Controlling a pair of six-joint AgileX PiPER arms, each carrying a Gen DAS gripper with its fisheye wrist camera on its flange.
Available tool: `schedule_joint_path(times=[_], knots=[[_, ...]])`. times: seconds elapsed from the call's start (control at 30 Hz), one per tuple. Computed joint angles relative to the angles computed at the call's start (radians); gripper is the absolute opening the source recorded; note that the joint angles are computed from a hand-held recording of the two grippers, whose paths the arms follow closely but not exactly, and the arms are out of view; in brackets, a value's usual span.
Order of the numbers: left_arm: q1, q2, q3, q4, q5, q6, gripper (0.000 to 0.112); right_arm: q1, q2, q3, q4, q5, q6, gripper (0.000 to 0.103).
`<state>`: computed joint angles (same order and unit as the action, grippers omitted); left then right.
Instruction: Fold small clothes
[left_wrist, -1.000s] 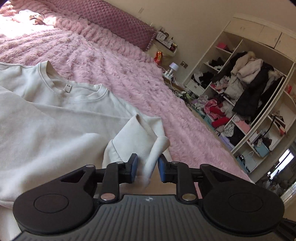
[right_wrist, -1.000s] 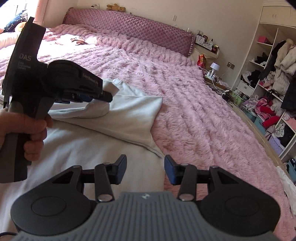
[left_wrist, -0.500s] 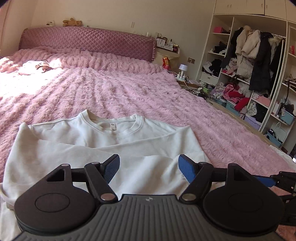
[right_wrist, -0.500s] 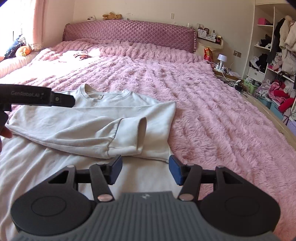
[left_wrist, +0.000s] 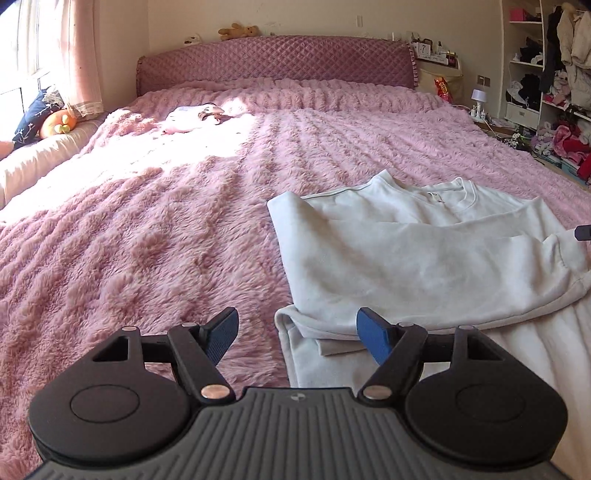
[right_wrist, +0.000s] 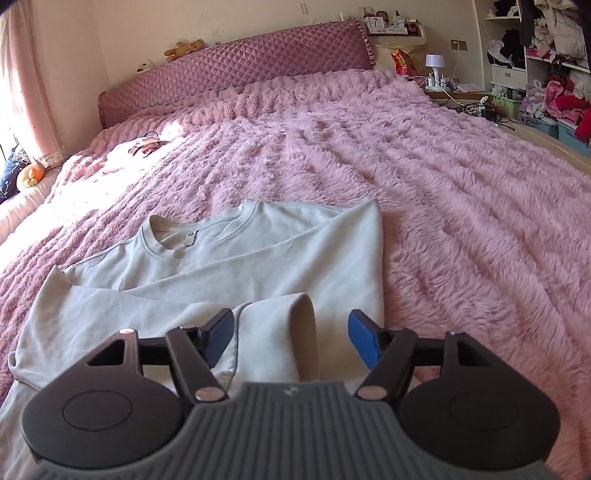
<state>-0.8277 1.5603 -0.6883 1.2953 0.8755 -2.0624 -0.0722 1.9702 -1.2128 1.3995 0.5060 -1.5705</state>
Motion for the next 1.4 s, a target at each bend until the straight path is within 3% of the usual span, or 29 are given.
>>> schedule_joint_path(times=[0.17, 0.27, 0.4, 0.47, 0.57, 0.67, 0.7, 0.73, 0.8, 0.87, 1.1, 1.2, 1.4], knots=[[0.042, 0.027, 0.003, 0.003, -0.045, 0.166, 0.078, 0.016, 0.025, -0.028, -0.067, -0.014, 0.086, 0.065], [0.090, 0.010, 0.048, 0.053, -0.111, 0.231, 0.078, 0.017, 0.028, -0.027, -0.081, -0.020, 0.087, 0.065], [0.137, 0.017, 0.064, 0.067, -0.124, 0.294, 0.076, 0.014, 0.032, -0.023, -0.087, -0.016, 0.076, 0.064], [0.142, 0.048, 0.053, 0.079, -0.100, 0.321, 0.072, 0.019, 0.040, -0.032, -0.116, -0.018, 0.101, 0.058], [0.171, 0.063, 0.059, 0.159, -0.143, 0.283, 0.065, 0.025, 0.048, -0.044, -0.156, -0.013, 0.144, 0.050], [0.164, 0.109, 0.037, 0.211, -0.140, 0.293, 0.051, 0.031, 0.054, -0.050, -0.166, -0.017, 0.155, 0.037], [0.167, 0.120, 0.030, 0.216, -0.151, 0.310, 0.042, 0.032, 0.058, -0.053, -0.172, -0.012, 0.163, 0.035], [0.174, 0.123, 0.026, 0.216, -0.172, 0.328, 0.026, 0.033, 0.060, -0.057, -0.176, -0.009, 0.167, 0.027], [0.195, 0.119, 0.032, 0.249, -0.232, 0.328, 0.008, 0.036, 0.064, -0.066, -0.192, -0.006, 0.177, 0.009], [0.174, 0.131, 0.036, 0.273, -0.200, 0.302, 0.005, 0.035, 0.060, -0.065, -0.178, -0.001, 0.162, 0.001], [0.082, 0.146, 0.060, 0.301, -0.026, 0.117, 0.001, -0.003, -0.026, -0.018, 0.087, 0.048, -0.053, 0.000], [0.042, 0.160, 0.049, 0.278, 0.025, 0.069, 0.001, -0.013, -0.061, 0.004, 0.202, 0.028, -0.158, 0.000], [0.008, 0.231, 0.001, 0.232, 0.035, 0.089, 0.001, -0.010, 0.032, -0.044, 0.110, -0.062, -0.101, 0.000]])
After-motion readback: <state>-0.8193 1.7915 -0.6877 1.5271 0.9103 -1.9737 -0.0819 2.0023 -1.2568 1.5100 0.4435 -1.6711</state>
